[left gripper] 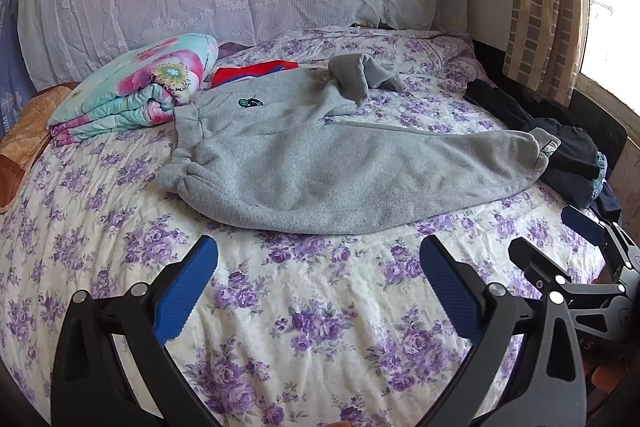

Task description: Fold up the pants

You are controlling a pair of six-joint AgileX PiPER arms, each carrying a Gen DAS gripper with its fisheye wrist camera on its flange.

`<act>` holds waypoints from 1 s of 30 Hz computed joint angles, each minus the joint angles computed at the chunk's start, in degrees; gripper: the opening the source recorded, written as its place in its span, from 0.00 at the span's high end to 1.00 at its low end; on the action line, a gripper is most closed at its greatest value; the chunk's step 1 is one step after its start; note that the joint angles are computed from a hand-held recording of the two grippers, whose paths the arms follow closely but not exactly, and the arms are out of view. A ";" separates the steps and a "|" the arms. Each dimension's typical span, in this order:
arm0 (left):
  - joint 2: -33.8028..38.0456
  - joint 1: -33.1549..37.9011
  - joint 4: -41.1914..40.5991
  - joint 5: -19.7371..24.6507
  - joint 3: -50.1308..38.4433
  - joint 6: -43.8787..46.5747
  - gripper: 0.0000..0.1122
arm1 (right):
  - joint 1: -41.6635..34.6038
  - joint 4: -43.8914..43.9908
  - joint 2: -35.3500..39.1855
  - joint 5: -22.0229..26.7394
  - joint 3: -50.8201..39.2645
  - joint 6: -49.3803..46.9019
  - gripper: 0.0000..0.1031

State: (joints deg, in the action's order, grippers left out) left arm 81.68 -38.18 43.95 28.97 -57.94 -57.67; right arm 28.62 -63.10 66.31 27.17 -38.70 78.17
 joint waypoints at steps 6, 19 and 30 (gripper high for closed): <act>0.01 0.03 0.55 -0.30 0.51 -0.93 0.12 | 0.14 -0.43 0.35 -0.03 -0.02 0.42 0.03; -0.19 2.11 -2.59 -1.14 0.58 2.26 0.12 | 1.89 -0.78 1.65 1.05 -0.65 1.06 0.03; -0.15 2.20 -2.51 -1.27 0.62 2.14 0.12 | 1.72 -0.02 2.51 0.91 -1.46 -0.39 0.03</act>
State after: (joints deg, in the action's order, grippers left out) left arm 81.52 -35.98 41.44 27.70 -57.32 -55.54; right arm 30.34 -63.12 68.82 28.08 -40.16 77.78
